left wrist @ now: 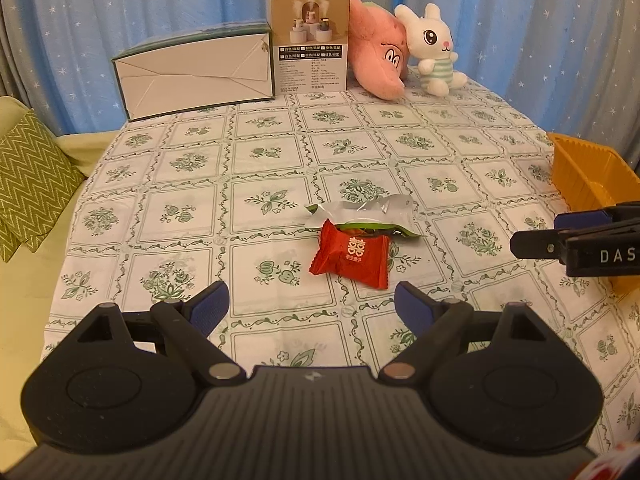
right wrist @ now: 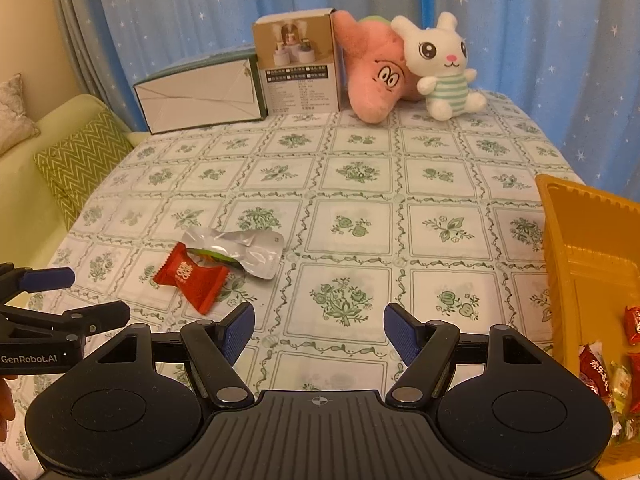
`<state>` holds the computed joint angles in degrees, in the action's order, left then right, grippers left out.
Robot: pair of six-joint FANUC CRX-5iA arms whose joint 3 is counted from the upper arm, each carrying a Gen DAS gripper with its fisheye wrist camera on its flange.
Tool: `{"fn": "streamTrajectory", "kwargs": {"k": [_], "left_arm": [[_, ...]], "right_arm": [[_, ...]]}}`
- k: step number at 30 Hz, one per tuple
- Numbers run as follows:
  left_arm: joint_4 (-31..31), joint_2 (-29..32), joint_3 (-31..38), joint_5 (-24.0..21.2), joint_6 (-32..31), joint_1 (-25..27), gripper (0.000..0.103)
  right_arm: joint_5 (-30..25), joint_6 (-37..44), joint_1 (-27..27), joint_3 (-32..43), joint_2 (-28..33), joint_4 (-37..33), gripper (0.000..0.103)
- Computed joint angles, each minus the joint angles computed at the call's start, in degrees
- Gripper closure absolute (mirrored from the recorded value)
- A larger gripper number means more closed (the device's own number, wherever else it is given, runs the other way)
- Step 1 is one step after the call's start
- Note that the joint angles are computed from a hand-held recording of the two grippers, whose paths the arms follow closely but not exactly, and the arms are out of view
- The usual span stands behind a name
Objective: Organize snacks
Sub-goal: 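Lower the left gripper onto the red double-happiness candy and close it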
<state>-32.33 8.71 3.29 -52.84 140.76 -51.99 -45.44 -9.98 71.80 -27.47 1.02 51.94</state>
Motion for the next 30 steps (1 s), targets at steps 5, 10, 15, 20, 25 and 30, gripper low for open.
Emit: {"fn": "streamTrajectory", "kwargs": {"k": [5, 10, 15, 20, 25, 30], "left_arm": [[0.6, 1.0, 0.2, 1.3, -1.4, 0.7, 0.015], [1.8, 1.8, -0.3, 4.1, -3.9, 1.7, 0.015], [4.2, 2.7, -1.1, 7.6, -6.6, 3.4, 0.015], [4.6, 3.7, -0.9, 10.2, -8.6, 4.7, 0.016], [5.7, 5.5, 0.0, 11.7, -12.5, 5.8, 0.021], [7.0, 6.9, 0.7, 12.4, -15.1, 6.0, 0.025]], "right_arm": [[0.7, 1.7, -0.9, 0.1, 0.3, -0.9, 0.032], [2.1, 4.7, -2.0, 0.5, 0.9, -1.5, 0.032], [4.4, 9.0, -3.3, 1.2, 2.0, -2.2, 0.032], [7.1, 11.5, -4.9, 1.7, 3.2, -1.5, 0.032], [7.8, 15.3, -6.5, 3.3, 4.9, -3.2, 0.032], [8.0, 16.9, -7.8, 4.0, 6.2, -3.8, 0.032]]}}
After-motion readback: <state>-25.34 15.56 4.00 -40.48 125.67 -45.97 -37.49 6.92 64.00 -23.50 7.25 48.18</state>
